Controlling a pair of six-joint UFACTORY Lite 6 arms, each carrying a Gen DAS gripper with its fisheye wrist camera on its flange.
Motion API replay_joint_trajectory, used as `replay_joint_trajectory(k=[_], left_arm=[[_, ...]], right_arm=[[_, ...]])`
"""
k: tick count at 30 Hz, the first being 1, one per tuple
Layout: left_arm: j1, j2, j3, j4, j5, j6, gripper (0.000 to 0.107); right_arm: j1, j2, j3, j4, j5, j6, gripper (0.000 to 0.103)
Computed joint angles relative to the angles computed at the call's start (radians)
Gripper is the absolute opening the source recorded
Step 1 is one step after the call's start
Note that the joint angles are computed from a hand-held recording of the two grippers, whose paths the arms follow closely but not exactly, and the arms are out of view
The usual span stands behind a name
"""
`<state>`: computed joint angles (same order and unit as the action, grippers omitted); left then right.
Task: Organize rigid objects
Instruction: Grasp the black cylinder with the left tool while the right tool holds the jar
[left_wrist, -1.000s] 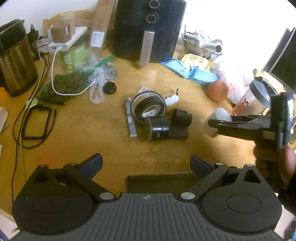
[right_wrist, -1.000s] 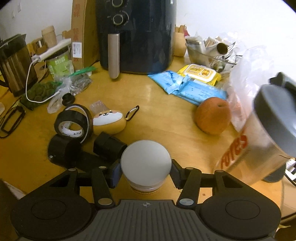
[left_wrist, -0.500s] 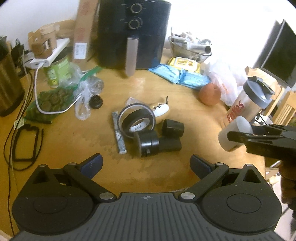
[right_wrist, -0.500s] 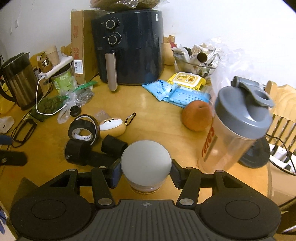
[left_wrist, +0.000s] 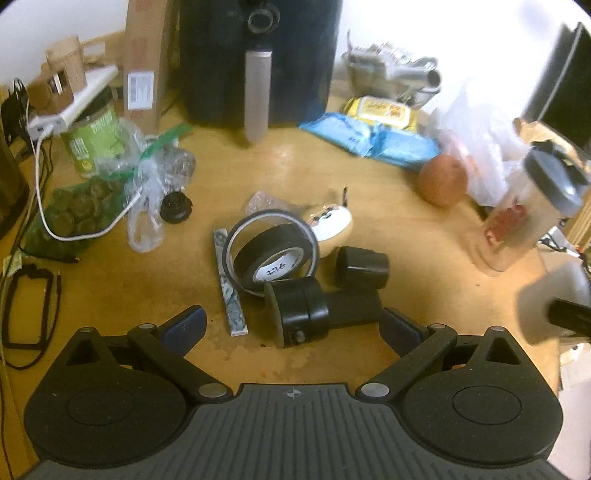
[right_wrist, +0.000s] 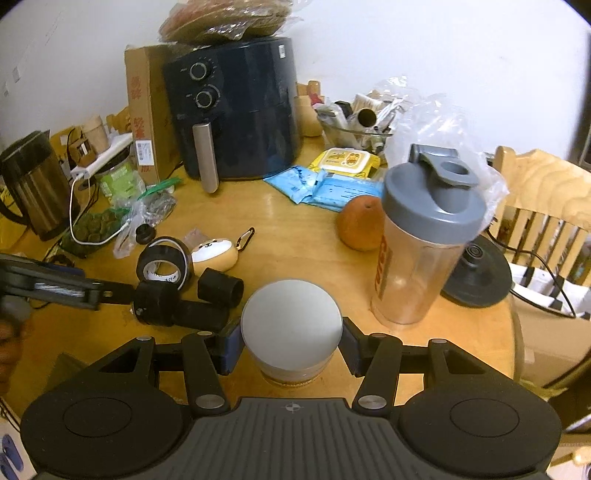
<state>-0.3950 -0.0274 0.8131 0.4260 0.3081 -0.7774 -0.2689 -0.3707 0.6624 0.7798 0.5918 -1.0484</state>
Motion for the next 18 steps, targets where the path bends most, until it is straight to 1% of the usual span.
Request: replay_joint_trajectory(k=[1,2,3,5,7,12,14,15,16,17,18], left_arm=[[0.006,0.030,0.012,0.006,-0.013,-0.004,0.101],[0.010,0.053,0.023,0.015,-0.022,-0.011,0.093],[0.013,0.086,0.042,0.009,-0.024,-0.001,0.090],[0.021,0.140,0.076,-0.020,-0.021,0.020,0.089],[0.031,0.178,0.092,-0.054,-0.042,0.041,0.088],[0.048,0.266,0.143,-0.110,-0.061,0.087,0.077],[0.055,0.287,0.156,-0.161,-0.071,0.137,0.063],[0.058,0.298,0.165,-0.197,-0.075,0.174,0.061],[0.061,0.307,0.171,-0.219,-0.078,0.197,0.056],[0.061,0.314,0.176,-0.215,-0.077,0.194,0.046],[0.059,0.319,0.180,-0.179,-0.073,0.158,0.044]], right_arm=[[-0.011,-0.011,-0.004,-0.001,0.011,0.000,0.057],[-0.021,-0.023,-0.008,-0.005,0.021,0.002,0.057],[-0.023,-0.028,-0.010,-0.009,0.025,0.007,0.057],[-0.042,-0.050,-0.020,-0.008,0.046,-0.006,0.057],[-0.066,-0.071,-0.031,-0.005,0.070,-0.018,0.057],[-0.097,-0.102,-0.046,-0.015,0.094,-0.010,0.057],[-0.107,-0.110,-0.051,-0.017,0.102,-0.009,0.057],[-0.113,-0.116,-0.055,-0.019,0.107,-0.009,0.057],[-0.118,-0.122,-0.059,-0.021,0.112,-0.008,0.057],[-0.123,-0.123,-0.059,-0.023,0.116,-0.009,0.057],[-0.127,-0.127,-0.062,-0.026,0.119,-0.007,0.057]])
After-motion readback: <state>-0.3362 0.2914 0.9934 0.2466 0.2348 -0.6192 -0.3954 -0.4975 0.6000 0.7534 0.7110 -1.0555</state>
